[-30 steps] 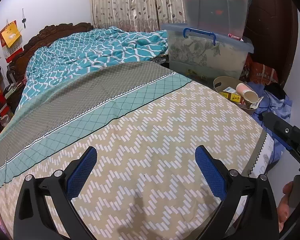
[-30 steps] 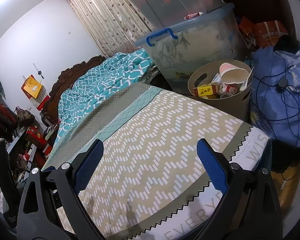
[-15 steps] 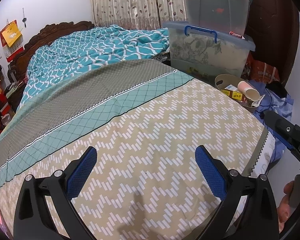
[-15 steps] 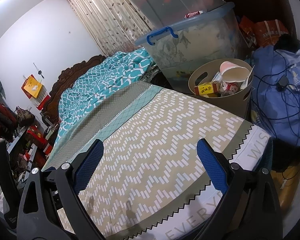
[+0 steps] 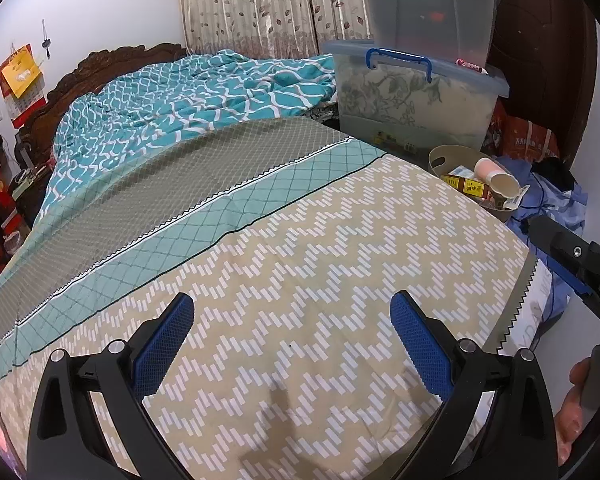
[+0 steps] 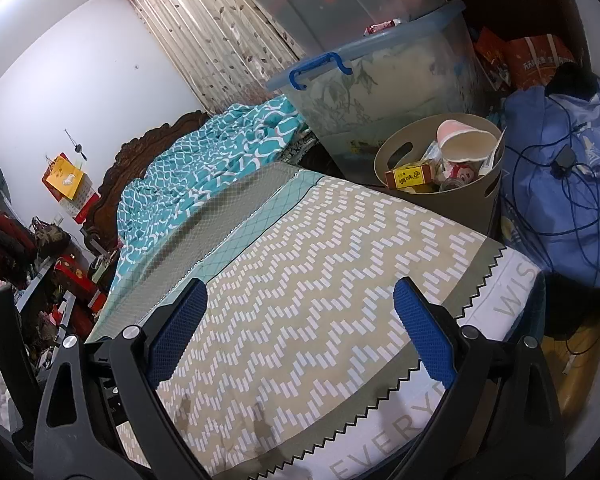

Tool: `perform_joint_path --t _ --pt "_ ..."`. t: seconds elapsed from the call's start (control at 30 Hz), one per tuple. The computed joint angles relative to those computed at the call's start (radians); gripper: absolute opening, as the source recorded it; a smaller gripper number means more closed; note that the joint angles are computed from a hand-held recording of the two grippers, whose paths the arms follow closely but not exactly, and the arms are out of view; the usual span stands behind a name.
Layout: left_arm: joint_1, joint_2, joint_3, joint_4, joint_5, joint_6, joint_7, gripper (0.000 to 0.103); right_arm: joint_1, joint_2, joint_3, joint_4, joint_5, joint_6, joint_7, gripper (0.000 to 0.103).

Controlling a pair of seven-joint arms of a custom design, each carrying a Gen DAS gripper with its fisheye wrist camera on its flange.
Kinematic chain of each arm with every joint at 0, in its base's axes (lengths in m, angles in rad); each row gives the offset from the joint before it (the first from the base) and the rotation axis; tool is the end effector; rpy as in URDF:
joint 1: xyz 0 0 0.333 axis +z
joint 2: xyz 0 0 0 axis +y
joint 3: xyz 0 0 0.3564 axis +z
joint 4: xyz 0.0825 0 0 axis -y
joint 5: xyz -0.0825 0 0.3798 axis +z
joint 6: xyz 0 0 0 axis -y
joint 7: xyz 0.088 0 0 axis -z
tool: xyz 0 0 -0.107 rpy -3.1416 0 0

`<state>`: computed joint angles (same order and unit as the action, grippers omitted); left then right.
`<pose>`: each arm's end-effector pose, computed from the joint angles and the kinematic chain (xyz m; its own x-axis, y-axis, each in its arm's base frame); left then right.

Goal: Collect trash

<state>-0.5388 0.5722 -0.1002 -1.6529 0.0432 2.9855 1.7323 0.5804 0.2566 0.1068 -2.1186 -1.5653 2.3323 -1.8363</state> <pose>0.6106 -0.4376 0.4071 -0.6905 -0.7175 -0.0916 -0.4788 0.5483 -0.6856 0.4669 0.3585 0.3416 -0.5391 -0.6473 -0.5388 -0.2013 0.7202 -0.6639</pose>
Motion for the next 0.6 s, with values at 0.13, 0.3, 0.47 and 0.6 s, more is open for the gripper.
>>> perform_joint_path --t 0.13,0.3,0.47,0.6 --pt "-0.018 0.001 0.021 0.002 0.014 -0.002 -0.014 0.095 0.000 0.001 -0.001 0.001 0.000 0.002 0.001 0.094" --pt "-0.021 0.001 0.027 0.001 0.026 0.003 -0.020 0.095 -0.001 0.003 -0.001 0.001 -0.003 0.006 0.002 0.094" --pt "-0.030 0.003 0.039 0.003 0.039 0.002 -0.031 0.095 0.002 0.008 -0.001 0.005 0.000 0.006 0.004 0.094" --pt "-0.017 -0.001 0.022 -0.009 0.039 0.023 -0.014 0.095 0.006 0.011 -0.001 0.008 0.005 0.003 0.003 0.094"
